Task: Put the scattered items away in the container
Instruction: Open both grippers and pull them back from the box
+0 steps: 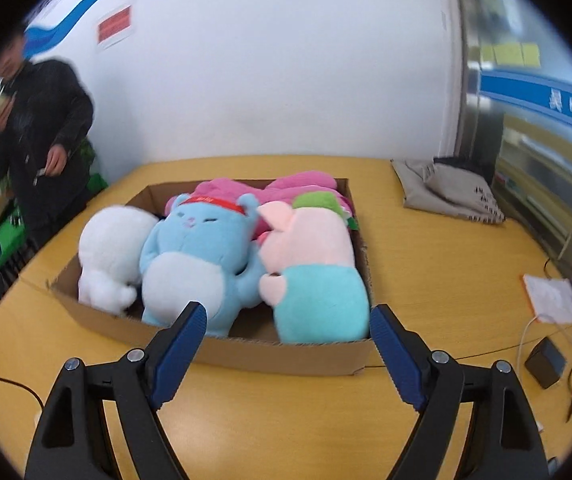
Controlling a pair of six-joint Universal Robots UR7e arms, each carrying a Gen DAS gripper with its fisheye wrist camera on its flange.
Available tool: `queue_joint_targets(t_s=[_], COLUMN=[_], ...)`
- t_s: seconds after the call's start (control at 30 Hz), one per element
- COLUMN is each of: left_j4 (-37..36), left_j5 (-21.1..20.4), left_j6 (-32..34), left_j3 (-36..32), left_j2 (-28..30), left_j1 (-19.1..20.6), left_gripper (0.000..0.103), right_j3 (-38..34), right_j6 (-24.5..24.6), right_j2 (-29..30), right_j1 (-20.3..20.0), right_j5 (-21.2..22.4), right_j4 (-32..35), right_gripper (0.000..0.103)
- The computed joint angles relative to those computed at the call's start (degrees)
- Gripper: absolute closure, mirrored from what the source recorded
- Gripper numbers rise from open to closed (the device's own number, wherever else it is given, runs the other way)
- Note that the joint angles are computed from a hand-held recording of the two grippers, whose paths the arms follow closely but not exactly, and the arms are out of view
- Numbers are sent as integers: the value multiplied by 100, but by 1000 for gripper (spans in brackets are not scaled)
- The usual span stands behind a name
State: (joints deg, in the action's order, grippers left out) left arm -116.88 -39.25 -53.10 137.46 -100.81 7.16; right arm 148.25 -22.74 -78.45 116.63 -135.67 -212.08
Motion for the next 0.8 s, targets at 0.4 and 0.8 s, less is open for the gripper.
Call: queue_joint_targets(t_s=[0.4,0.8], left_j4=[1159,1202], left_j5=[-392,-422], left_j6=[-1369,-1482], left_j3=[567,635], left_j2=[-774,-871], left_j1=[-585,-732], left_gripper=[0,0], right_j3=[361,402], right_j6=[627,727], right_j2=[849,762], right_j1=[873,1052], right_j5=[-889,-1233], right_j4=[-648,-616], right_gripper=[19,19])
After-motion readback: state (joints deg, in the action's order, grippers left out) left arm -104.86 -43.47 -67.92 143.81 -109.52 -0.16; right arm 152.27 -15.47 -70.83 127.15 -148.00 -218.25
